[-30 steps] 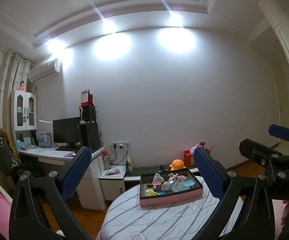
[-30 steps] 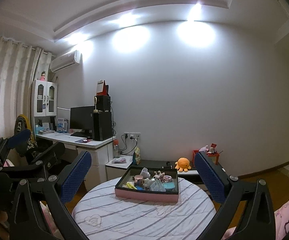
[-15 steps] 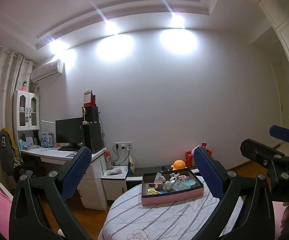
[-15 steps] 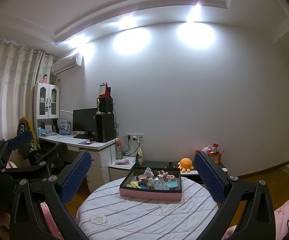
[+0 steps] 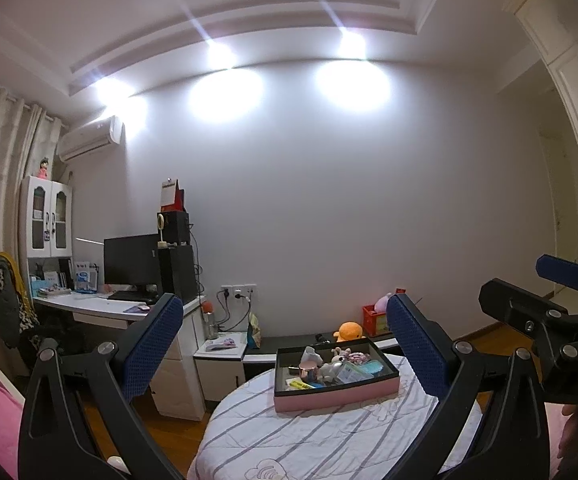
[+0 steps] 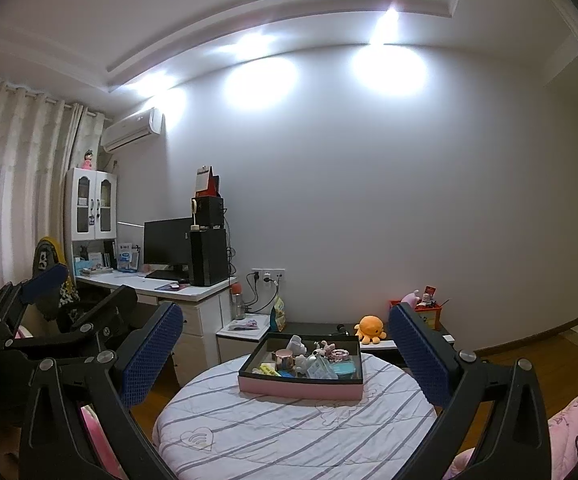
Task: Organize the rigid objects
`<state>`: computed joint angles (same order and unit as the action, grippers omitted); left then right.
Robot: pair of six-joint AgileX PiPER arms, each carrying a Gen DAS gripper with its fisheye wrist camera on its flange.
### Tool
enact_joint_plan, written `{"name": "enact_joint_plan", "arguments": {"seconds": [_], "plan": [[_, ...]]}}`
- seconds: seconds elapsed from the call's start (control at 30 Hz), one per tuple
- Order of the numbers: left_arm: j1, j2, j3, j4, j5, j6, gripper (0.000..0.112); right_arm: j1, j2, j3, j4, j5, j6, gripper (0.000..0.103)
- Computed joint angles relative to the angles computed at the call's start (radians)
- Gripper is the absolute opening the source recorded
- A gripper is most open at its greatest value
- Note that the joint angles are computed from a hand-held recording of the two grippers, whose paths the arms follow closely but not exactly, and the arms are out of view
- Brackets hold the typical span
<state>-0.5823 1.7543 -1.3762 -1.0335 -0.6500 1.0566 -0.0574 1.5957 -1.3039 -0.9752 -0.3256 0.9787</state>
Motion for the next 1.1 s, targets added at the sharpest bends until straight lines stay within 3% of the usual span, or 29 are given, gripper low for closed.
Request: {"name": "enact_joint_plan", "arguments": {"seconds": [1.1], "plan": [[-0.001,-0.002,0.016,0.017,-0.022,-0.014,0.103,0.008,-0.002,0.008,0.037,0.003,-0.039,0.103]]}}
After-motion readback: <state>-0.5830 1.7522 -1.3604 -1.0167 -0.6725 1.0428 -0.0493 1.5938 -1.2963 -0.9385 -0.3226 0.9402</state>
